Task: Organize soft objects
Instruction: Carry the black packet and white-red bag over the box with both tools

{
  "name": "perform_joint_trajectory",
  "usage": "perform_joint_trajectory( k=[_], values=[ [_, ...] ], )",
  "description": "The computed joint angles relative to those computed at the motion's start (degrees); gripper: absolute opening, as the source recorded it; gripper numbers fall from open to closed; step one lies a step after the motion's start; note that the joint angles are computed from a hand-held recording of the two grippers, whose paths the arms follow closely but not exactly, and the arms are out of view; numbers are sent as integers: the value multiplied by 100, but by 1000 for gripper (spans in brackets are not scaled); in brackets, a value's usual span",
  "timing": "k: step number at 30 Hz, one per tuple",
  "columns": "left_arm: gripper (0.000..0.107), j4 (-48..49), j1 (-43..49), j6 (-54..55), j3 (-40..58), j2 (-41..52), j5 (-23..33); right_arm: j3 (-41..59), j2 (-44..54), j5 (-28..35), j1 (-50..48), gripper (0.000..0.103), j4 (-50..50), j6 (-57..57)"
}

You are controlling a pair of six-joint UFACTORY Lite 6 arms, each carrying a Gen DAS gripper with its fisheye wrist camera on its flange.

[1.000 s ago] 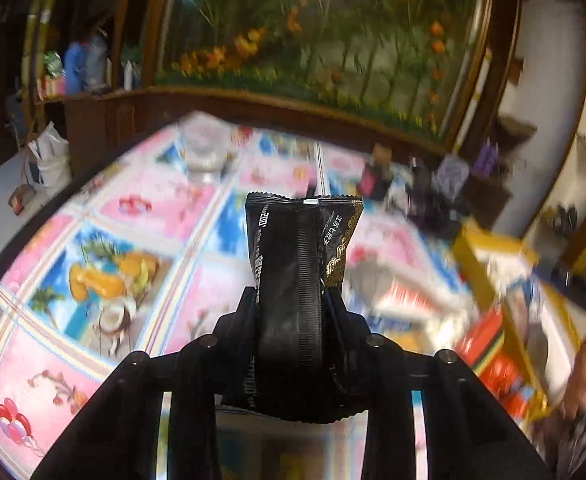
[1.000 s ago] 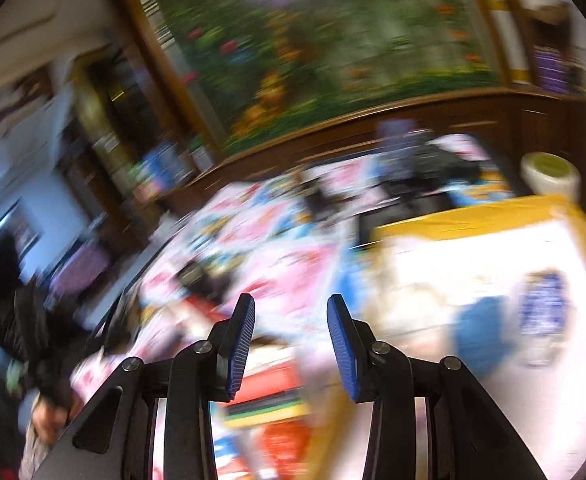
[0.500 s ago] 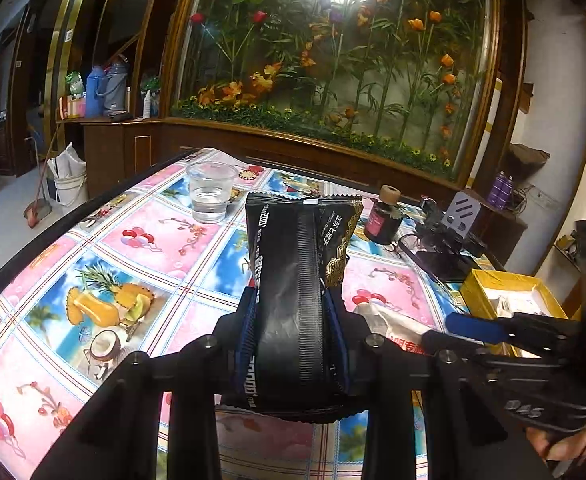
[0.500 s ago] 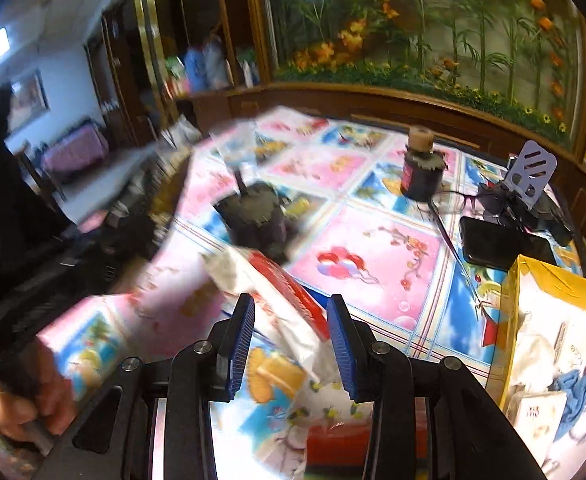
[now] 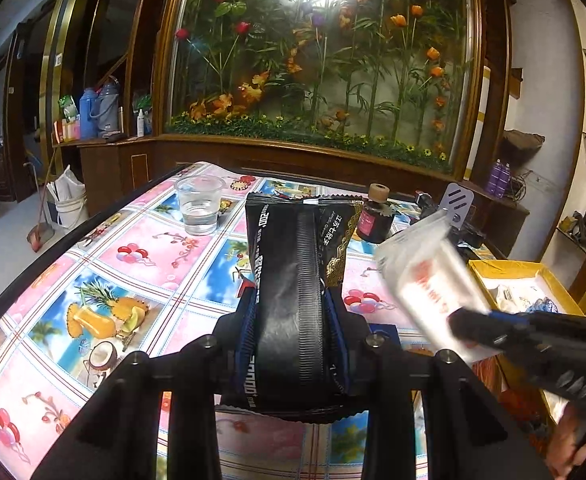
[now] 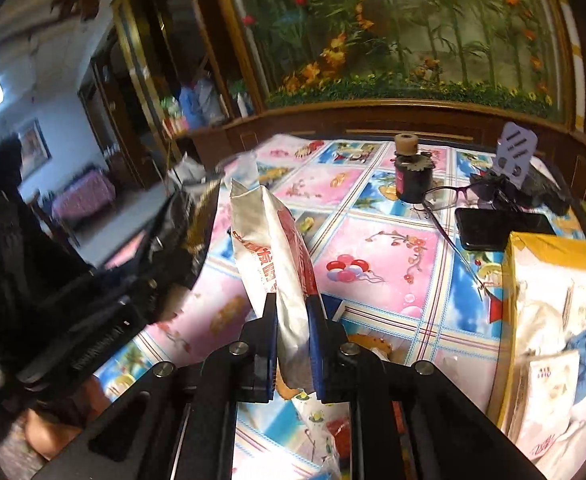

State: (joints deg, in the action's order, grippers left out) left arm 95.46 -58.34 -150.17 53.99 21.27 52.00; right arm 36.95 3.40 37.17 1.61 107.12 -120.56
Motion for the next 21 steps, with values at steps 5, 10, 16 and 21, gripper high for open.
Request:
perform_joint_trajectory(
  k=[5, 10, 16, 21],
  values=[
    [32, -192, -12, 275, 739, 520, -285, -207, -324, 867, -854, 14, -365, 468],
    [32, -568, -283, 1024, 1520, 1107, 39, -68, -173, 1272, -1385, 14, -647, 804],
    [32, -819, -378, 1444, 2064, 1497, 121, -1, -145, 1426, -1572, 14, -866, 1034],
    [32, -954, -439, 1732, 2445, 1760, 172, 39, -105, 1578, -1772, 14, -948, 1084]
  ],
)
